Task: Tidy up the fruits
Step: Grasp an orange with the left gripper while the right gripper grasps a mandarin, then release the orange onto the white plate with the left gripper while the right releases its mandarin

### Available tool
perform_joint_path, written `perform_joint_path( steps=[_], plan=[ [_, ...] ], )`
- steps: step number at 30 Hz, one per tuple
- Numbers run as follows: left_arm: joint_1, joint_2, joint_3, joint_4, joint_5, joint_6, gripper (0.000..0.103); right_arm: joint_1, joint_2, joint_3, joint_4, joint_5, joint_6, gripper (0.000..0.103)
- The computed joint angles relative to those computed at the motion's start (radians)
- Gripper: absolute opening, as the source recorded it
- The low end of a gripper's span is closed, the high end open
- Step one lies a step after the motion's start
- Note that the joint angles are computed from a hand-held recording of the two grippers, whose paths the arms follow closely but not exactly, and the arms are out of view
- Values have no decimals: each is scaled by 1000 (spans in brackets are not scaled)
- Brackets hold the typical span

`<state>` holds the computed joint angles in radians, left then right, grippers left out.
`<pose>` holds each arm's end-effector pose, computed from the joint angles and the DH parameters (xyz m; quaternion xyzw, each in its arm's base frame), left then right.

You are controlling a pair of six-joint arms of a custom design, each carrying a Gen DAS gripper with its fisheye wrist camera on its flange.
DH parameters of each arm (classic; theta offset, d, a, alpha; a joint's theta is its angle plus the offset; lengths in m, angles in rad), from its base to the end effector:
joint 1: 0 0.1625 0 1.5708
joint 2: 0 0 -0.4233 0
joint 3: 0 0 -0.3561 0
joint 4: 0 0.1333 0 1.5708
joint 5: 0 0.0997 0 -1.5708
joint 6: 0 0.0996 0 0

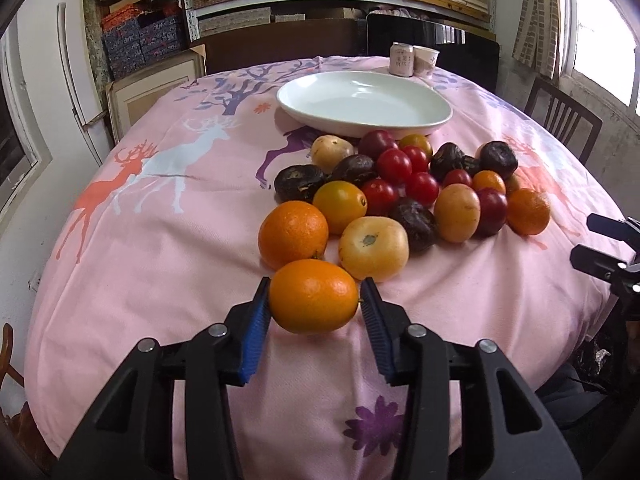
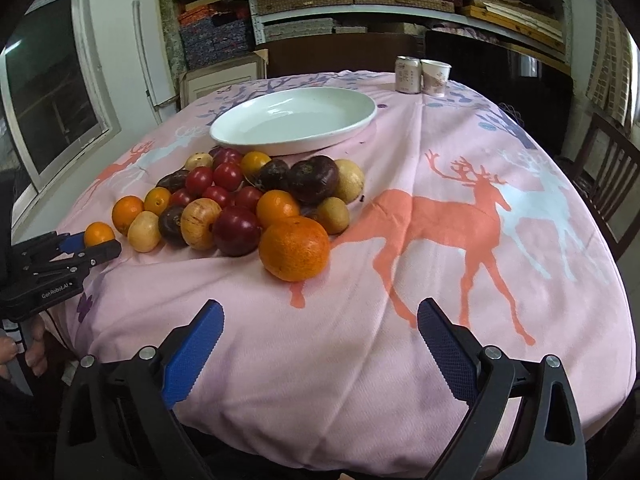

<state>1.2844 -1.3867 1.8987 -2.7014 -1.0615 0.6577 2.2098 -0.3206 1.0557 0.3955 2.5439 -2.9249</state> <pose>0.0277 -0.5498 0.3912 0.3509 0.8559 -0.2452 0.2902 0.3985 -0.4509 -0.0361 0.0810 -0.8649 0.3649 0.3351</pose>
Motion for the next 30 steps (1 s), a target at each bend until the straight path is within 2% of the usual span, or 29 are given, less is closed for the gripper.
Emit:
perform_joint_path(
  steps=[2, 5, 6, 7, 10, 14, 18, 23, 27, 30],
  plan=[
    [-3, -11, 4, 8, -8, -3, 44, -9, 14, -35, 3, -16, -41, 90],
    [-4, -25, 12, 19, -14, -4, 44, -36, 27, -74, 17, -50, -42, 82],
    [-1, -27, 12, 25, -16, -8, 44, -44, 37, -95, 32, -51, -33, 76],
    [3, -26, 8, 29, -19, -12, 44, -52, 43, -111, 45, -58, -24, 65],
    [12, -23, -1, 40, -26, -21, 44, -74, 39, -119, 53, -123, -4, 47],
    [20, -18, -9, 49, -34, -24, 44, -70, 36, -112, 21, -117, -30, 46],
    [21, -22, -16, 54, -56, -30, 44, -57, -19, -16, -90, -130, -87, 46],
    [13, -24, -37, 70, -87, -40, 44, -42, -82, 49, -153, -127, -114, 46],
    [-3, 7, -101, 111, -102, -61, 44, -45, -138, 76, -196, -135, -145, 46],
    [-21, 58, -173, 131, -98, -70, 44, -56, -155, 45, -197, -132, -174, 46]
  ],
)
